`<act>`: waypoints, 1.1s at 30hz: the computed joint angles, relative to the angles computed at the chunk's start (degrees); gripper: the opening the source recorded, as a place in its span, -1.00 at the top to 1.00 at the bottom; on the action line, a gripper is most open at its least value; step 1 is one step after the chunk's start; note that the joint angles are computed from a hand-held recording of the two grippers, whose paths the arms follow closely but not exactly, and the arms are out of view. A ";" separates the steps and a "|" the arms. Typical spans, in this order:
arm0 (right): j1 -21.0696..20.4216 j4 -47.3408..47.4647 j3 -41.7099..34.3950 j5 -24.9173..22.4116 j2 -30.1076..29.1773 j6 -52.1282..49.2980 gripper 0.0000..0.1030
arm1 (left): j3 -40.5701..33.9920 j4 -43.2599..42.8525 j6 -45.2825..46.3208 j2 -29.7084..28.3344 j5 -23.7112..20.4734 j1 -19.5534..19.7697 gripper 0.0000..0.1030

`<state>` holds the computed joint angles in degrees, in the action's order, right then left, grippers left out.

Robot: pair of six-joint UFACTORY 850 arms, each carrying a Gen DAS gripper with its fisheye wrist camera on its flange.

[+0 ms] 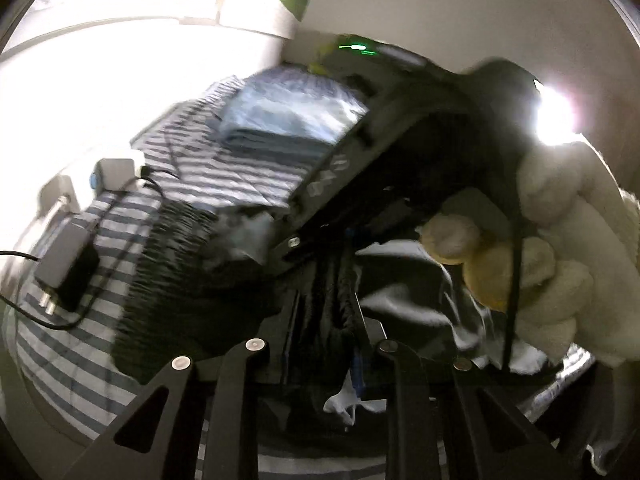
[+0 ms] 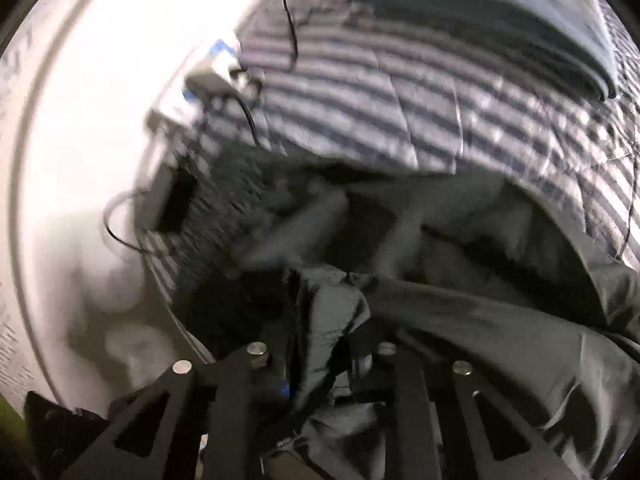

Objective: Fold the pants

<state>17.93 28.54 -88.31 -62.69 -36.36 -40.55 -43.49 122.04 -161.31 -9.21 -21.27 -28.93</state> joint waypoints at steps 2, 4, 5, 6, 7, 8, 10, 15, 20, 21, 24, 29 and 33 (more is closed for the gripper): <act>0.09 2.52 0.42 1.28 1.36 -1.98 0.70 | 0.79 -0.56 -0.46 1.25 -0.87 0.70 0.57; 0.94 4.79 -0.50 1.37 1.41 -3.53 0.70 | 1.63 -2.31 0.63 2.41 -2.04 1.21 0.58; 1.43 5.87 -1.25 1.04 0.92 -3.94 0.70 | 2.06 -4.41 2.24 2.90 -2.80 1.53 0.58; 2.04 6.89 -1.76 0.94 0.49 -5.02 0.69 | 2.22 -6.79 4.00 3.01 -3.20 1.92 0.58; 2.97 6.97 -2.09 1.36 0.15 -5.99 0.65 | 2.14 -9.56 6.19 2.86 -3.29 2.43 0.58; 4.00 6.16 -2.49 2.00 -0.18 -6.33 0.57 | 1.99 -13.68 9.29 2.57 -3.31 2.98 0.59; 4.94 6.04 -3.21 1.71 -1.13 -5.11 0.41 | 1.82 -18.55 12.82 2.19 -3.29 3.74 0.59; 0.55 12.29 -7.17 -6.34 -2.22 -6.56 0.26 | 2.76 -28.72 20.45 3.36 -6.25 3.41 -0.01; -11.07 19.74 -5.52 -11.13 2.13 -13.47 0.15 | 5.09 -34.34 22.37 6.88 -12.33 2.53 -0.22; -12.72 19.73 -4.12 -10.24 3.48 -14.88 0.15 | 5.62 -35.00 22.53 7.68 -14.71 1.79 -0.22; -20.94 20.33 2.45 -6.36 7.99 -21.09 0.15 | 5.57 -35.80 23.01 8.66 -19.39 -0.39 -0.22; -35.23 17.64 11.76 -0.05 11.23 -26.52 0.15 | -1.49 -31.86 27.72 2.49 -13.45 -4.82 -0.22; -42.32 15.70 17.45 2.67 11.77 -32.15 0.15 | -11.26 -26.25 29.37 -5.53 -1.95 -7.34 -0.22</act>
